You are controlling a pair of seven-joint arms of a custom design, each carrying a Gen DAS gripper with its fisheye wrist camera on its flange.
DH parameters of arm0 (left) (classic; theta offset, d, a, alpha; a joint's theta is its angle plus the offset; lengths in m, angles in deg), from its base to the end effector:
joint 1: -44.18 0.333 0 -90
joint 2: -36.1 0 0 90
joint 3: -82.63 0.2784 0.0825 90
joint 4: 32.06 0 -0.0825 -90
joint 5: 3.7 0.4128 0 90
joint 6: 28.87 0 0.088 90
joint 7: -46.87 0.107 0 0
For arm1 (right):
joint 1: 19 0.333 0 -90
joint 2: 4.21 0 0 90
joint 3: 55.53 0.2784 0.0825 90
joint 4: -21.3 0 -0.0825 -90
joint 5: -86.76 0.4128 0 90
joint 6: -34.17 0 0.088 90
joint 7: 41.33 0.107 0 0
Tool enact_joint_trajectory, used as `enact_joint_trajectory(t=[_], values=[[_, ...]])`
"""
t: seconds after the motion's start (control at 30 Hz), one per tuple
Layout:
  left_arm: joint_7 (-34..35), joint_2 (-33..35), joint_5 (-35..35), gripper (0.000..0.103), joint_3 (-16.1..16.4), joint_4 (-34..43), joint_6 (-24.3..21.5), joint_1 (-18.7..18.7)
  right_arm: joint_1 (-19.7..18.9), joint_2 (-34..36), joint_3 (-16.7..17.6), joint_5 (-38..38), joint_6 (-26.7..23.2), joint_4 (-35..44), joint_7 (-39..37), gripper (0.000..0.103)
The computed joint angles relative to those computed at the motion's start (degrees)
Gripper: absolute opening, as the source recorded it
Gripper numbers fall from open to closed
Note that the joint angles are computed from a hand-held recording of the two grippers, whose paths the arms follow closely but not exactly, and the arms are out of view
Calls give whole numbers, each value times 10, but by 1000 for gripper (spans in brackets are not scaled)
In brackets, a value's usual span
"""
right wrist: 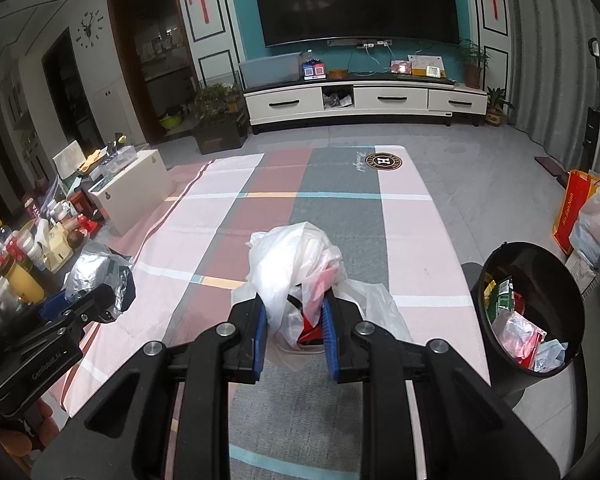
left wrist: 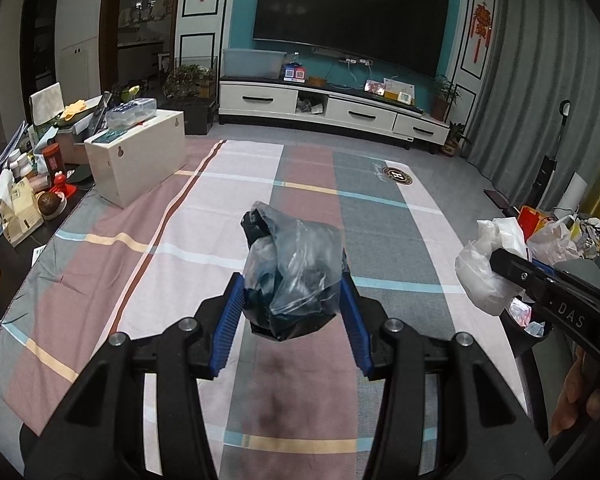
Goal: Collect trash
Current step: 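Carry the black bag and white bag over the bin with both grippers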
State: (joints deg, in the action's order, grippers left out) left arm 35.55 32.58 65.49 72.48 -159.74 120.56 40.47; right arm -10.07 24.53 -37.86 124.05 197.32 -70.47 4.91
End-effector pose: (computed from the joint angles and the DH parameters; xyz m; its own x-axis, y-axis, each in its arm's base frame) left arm 0.5493 -0.1564 0.3811 0.4919 -0.8635 0.1116 -0.5066 -0.3881 -0.7699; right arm 0.6846 0.2691 0.3800 0.5982 -0.7846 -0.1628 -0.5891 -0.2929 -0.7531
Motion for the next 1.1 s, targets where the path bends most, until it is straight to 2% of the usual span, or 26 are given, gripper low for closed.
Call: enact_joint_trajectory(t=[0.67, 1.1], values=[[35, 32, -7, 49, 1, 43, -12, -24, -24, -9, 4, 46, 2, -9, -27, 24], [76, 76, -21, 49, 12, 93, -21, -47, -37, 0, 0, 66, 2, -4, -32, 24]])
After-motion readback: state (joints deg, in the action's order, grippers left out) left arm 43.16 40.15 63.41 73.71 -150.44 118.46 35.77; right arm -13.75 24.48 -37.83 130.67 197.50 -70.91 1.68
